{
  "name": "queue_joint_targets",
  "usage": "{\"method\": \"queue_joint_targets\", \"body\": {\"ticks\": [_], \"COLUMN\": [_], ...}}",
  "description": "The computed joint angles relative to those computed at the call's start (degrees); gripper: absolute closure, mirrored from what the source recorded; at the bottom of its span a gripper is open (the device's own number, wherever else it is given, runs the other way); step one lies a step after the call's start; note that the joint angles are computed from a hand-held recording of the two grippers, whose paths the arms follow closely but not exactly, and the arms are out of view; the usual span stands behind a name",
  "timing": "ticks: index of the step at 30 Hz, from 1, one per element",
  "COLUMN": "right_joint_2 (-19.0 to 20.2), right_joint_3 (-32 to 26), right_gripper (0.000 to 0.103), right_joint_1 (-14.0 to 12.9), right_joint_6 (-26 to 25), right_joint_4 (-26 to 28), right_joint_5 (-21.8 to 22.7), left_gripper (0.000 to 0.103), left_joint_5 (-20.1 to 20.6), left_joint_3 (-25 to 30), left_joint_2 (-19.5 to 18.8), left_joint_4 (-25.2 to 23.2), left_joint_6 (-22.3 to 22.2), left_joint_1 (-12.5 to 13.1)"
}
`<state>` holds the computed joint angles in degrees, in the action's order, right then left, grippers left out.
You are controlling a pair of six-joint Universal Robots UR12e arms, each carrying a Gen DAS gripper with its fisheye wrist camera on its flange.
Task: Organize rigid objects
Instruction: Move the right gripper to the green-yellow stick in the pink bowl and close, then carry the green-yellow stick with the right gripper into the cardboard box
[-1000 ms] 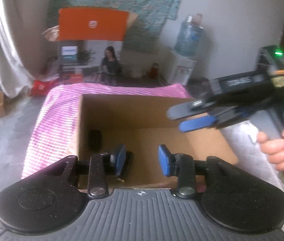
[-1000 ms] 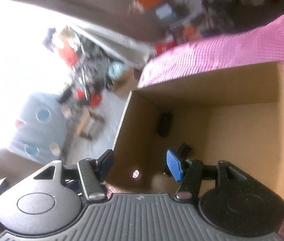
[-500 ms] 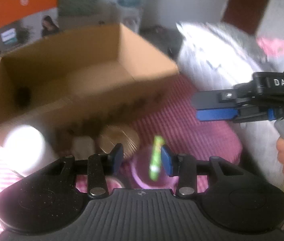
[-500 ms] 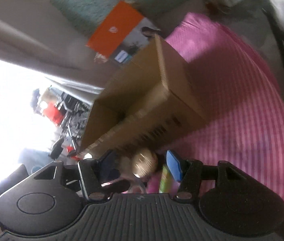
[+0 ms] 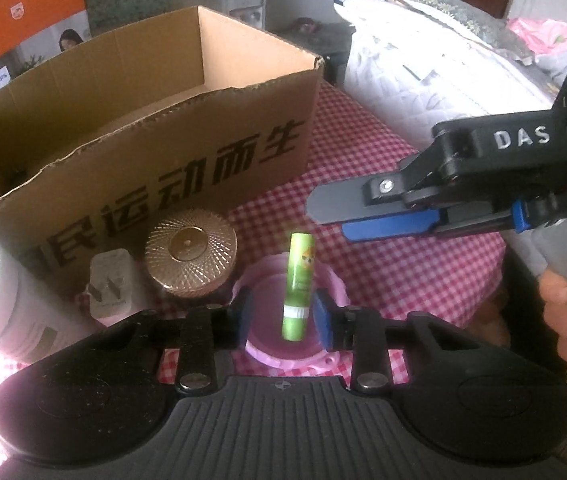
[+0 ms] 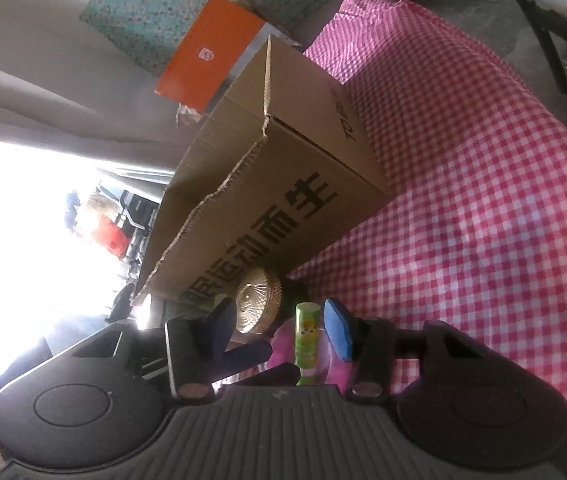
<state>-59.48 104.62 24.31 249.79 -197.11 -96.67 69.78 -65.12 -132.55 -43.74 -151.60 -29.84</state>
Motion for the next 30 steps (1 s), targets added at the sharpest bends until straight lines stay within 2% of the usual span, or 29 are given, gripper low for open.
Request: {"method": "queue_joint_targets", "body": {"ticks": [6, 10, 12, 17, 20, 30], "right_joint_2": [1.2, 2.0, 2.4, 2.6, 2.8, 2.2], "right_joint_3": [-0.8, -1.5, -1.8, -2.1, -2.1, -2.2], "right_gripper": [0.056, 0.063, 0.072, 0.084, 0.085, 0.085], "right_joint_1": [-0.1, -0.3, -0.4, -0.3, -0.3, 0.1], "right_joint_6": [0.2, 0.1, -0.1, -0.5, -0.4, -1.4], "right_joint_4": [0.5, 0.7, 0.7, 0.8, -0.1, -0.3], "right_joint_5": [0.6, 1.9, 2.2, 1.8, 1.9, 0.6], "left_gripper": [0.076, 0.077, 0.078, 0.084, 0.088, 0.088], "left_joint_5": [1.1, 1.3, 1.6, 1.4, 0.9, -1.7], "left_joint_3": [0.9, 1.7, 2.2, 2.8, 3.1, 1.6], "left_joint_2": [-0.6, -1.2, -1.5, -1.9, -2.0, -0.8], "left_joint_4": [-1.4, -3.0, -3.9, -4.2, -4.4, -1.2], "left_joint_6": [1.1, 1.4, 1.3, 0.4, -0.4, -0.5], "left_joint_1": [-0.7, -0.8, -0.9, -0.9, -0.7, -0.3]}}
